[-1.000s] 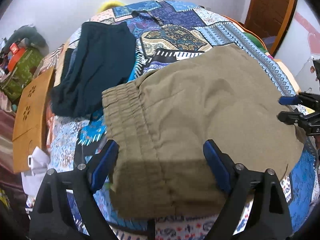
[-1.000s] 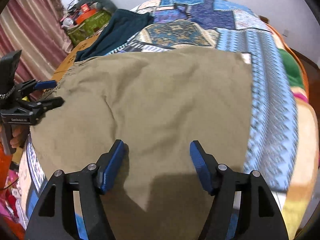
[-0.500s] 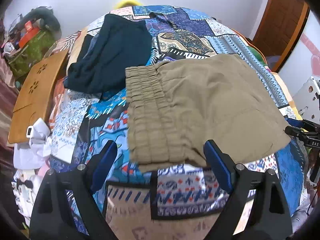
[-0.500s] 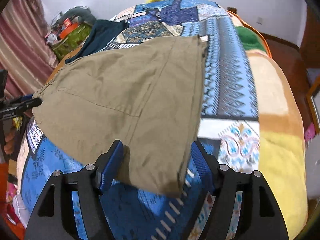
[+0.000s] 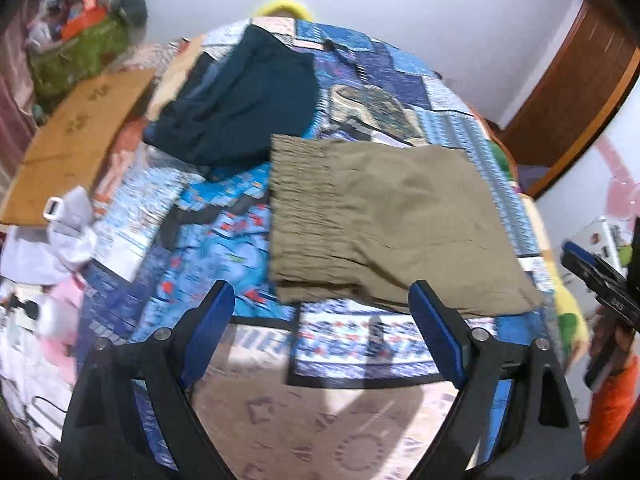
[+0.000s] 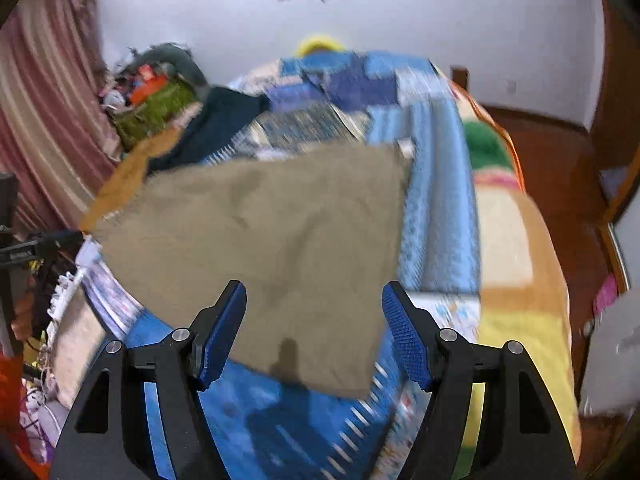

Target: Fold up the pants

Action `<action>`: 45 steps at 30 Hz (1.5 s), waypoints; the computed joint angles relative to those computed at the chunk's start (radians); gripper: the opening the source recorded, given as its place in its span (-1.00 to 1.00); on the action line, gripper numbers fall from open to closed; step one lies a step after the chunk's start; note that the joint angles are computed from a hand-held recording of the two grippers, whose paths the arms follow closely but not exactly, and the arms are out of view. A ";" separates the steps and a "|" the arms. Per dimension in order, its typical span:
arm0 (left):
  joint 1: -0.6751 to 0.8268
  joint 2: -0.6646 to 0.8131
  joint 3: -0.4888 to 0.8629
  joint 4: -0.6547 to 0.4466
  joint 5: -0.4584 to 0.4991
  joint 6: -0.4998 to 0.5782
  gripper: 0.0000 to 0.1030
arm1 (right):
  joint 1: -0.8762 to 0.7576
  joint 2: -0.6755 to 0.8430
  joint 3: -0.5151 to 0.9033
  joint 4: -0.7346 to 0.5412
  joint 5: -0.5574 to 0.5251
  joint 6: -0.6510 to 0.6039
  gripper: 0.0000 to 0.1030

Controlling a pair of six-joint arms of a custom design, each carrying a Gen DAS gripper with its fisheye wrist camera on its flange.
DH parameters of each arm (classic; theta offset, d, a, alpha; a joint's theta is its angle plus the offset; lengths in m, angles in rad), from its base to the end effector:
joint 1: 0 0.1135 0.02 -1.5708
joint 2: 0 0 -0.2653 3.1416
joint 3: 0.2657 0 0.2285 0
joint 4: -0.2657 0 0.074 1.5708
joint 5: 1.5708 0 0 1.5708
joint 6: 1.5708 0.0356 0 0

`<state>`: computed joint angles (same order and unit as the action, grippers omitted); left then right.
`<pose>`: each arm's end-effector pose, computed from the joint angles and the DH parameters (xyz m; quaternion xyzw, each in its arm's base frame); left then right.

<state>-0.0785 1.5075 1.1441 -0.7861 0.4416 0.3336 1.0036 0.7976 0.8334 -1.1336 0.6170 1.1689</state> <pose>0.2720 -0.0367 0.2591 0.2400 0.9246 -0.1865 0.2296 0.0710 0.0731 0.2795 0.1474 0.9172 0.0600 0.3652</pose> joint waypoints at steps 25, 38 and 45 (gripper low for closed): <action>-0.036 0.321 0.148 -0.064 0.313 -0.139 0.95 | -0.212 0.294 -0.166 0.627 -0.293 -0.325 0.30; -0.123 0.215 0.054 0.220 0.007 -0.298 -0.34 | -0.226 0.252 -0.206 0.669 -0.314 -0.309 0.30; -0.199 -0.081 -0.174 0.447 -0.329 -0.149 -0.37 | -0.179 0.154 -0.229 0.577 -0.273 -0.210 0.31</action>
<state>-0.2772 1.4265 0.9701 -0.3391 0.1128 0.1842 0.8242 0.9513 0.6043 -0.5570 0.3444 0.9585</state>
